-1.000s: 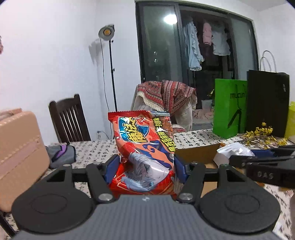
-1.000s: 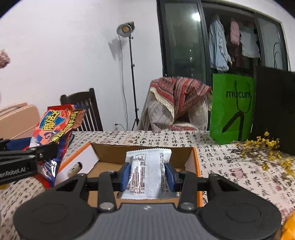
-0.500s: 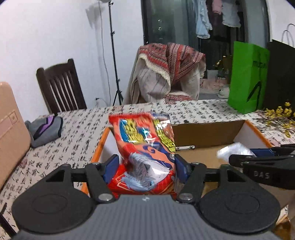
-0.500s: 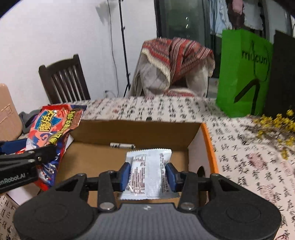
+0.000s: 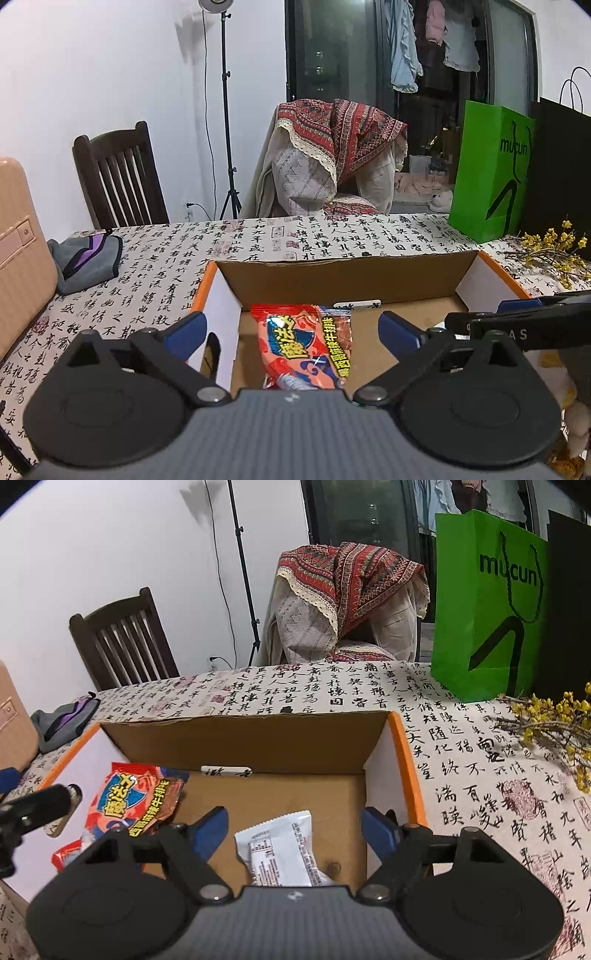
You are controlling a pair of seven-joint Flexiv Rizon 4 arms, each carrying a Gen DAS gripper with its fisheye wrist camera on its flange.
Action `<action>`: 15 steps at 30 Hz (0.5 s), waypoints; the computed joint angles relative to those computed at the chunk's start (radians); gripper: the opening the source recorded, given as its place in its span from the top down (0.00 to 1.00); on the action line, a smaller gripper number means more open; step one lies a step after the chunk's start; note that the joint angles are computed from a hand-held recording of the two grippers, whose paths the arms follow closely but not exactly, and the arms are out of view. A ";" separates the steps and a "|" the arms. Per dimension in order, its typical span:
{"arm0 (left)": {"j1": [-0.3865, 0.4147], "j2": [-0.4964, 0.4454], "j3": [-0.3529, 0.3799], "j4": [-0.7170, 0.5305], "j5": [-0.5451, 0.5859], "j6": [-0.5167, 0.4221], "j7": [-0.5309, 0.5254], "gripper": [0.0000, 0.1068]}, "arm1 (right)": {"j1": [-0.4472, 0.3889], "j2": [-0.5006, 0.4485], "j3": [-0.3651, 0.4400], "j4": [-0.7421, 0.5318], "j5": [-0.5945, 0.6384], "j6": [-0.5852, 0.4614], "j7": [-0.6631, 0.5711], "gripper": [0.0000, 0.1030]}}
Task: Organize snacks
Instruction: 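Move the right tool back to the snack pile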
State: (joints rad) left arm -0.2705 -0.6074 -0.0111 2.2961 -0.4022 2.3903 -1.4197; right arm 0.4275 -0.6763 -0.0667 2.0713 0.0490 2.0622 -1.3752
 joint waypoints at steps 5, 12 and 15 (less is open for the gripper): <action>0.018 0.022 -0.005 0.035 0.025 0.018 -0.033 0.05 | -0.009 -0.003 0.003 -0.002 -0.001 0.019 -0.010 0.25; 0.067 0.080 -0.024 0.121 0.119 0.078 -0.131 0.04 | -0.074 0.071 0.098 0.137 -0.017 0.227 -0.031 0.18; 0.088 0.104 -0.029 0.172 0.177 0.121 -0.190 0.04 | -0.060 0.111 0.112 0.218 0.011 0.318 -0.072 0.09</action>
